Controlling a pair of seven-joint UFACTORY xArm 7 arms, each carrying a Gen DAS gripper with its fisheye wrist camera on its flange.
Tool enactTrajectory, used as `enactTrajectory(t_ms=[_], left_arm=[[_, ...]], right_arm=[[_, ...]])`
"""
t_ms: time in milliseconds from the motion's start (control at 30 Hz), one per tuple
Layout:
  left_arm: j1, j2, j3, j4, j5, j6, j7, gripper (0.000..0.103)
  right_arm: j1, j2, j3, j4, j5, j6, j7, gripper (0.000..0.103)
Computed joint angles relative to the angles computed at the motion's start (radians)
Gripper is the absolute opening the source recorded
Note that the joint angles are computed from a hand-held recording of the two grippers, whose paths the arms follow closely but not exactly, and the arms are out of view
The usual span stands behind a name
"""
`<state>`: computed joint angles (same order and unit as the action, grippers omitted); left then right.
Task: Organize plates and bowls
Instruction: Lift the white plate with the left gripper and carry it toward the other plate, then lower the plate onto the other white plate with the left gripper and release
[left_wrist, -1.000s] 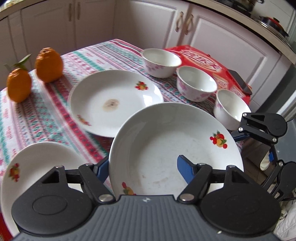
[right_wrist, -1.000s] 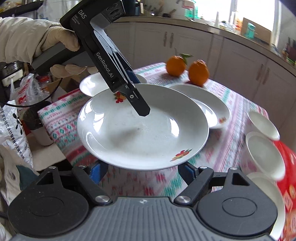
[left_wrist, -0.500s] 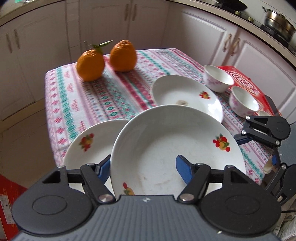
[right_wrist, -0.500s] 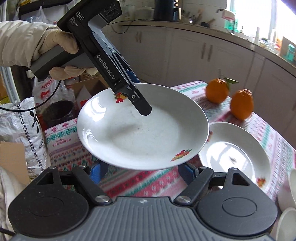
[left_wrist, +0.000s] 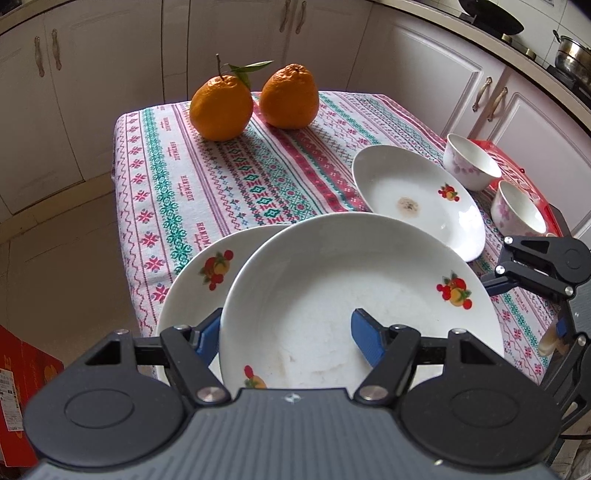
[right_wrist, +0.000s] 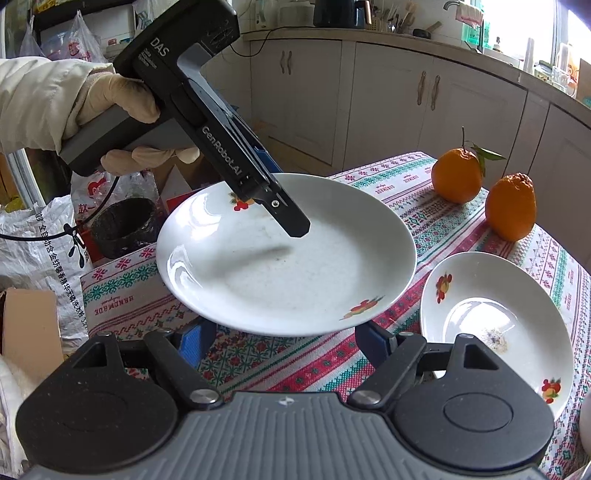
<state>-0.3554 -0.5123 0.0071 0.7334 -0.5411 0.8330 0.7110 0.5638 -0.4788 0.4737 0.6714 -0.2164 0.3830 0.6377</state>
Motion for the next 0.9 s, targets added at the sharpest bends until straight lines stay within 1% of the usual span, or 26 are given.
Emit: enactTrajectory(t_ms=[267, 533, 900], left_arm=[[0.019, 0.028, -0.005, 0.001, 0.013, -0.012, -0.016, 0.071], [0.027, 0.035, -0.003, 0.002, 0.024, -0.015, -0.029, 0.071], [0.039, -0.002, -0.01, -0.001, 0.076, -0.024, -0.043, 0.071]], right_arm=[[-0.015, 0.034, 0.01, 0.035, -0.017, 0.008, 0.016, 0.086], [-0.012, 0.042, 0.004, 0.04, -0.023, 0.009, 0.022, 0.086], [-0.025, 0.053, 0.012, 0.043, -0.049, -0.009, 0.035, 0.086]])
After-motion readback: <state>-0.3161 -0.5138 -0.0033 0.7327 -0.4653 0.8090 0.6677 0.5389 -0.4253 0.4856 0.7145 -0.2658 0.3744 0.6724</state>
